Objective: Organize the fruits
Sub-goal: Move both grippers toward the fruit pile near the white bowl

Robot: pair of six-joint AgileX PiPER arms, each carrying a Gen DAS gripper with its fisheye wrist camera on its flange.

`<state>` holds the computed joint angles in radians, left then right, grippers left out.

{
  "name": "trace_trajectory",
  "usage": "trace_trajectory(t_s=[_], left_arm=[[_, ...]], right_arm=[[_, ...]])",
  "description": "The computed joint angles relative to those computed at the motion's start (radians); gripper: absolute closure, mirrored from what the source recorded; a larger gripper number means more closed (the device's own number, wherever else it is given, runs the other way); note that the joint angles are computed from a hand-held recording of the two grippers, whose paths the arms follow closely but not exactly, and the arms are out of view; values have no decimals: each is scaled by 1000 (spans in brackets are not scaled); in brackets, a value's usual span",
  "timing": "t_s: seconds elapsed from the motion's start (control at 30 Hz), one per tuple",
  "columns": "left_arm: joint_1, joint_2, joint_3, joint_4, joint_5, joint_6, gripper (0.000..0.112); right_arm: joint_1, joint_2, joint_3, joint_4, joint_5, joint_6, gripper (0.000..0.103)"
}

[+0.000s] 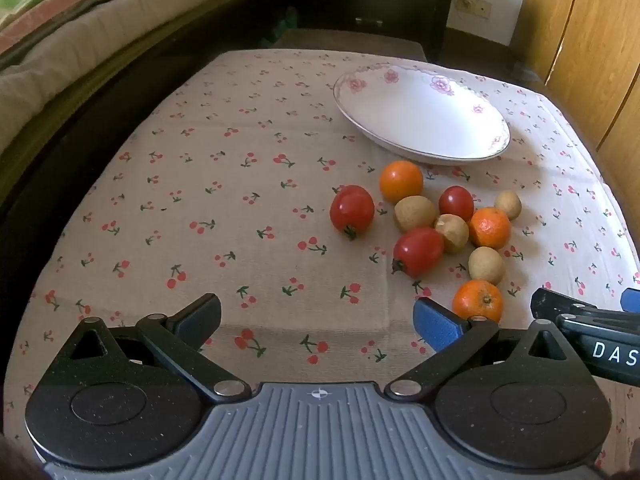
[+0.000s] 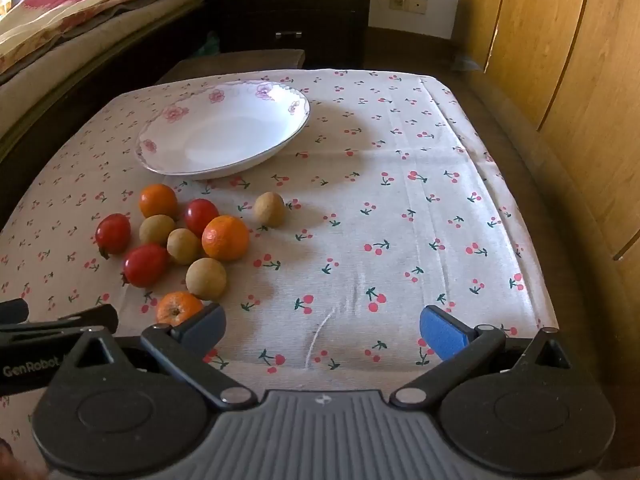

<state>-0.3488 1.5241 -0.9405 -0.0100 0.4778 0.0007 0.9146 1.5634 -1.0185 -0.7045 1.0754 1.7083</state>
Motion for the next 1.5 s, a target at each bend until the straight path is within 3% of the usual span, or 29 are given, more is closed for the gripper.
trace_trajectory(t_s=[1.5], left_arm=[[8,-1,4,-8,-4,16,10]], right_arm=[[-7,15,-18,10,-17,-9,0]])
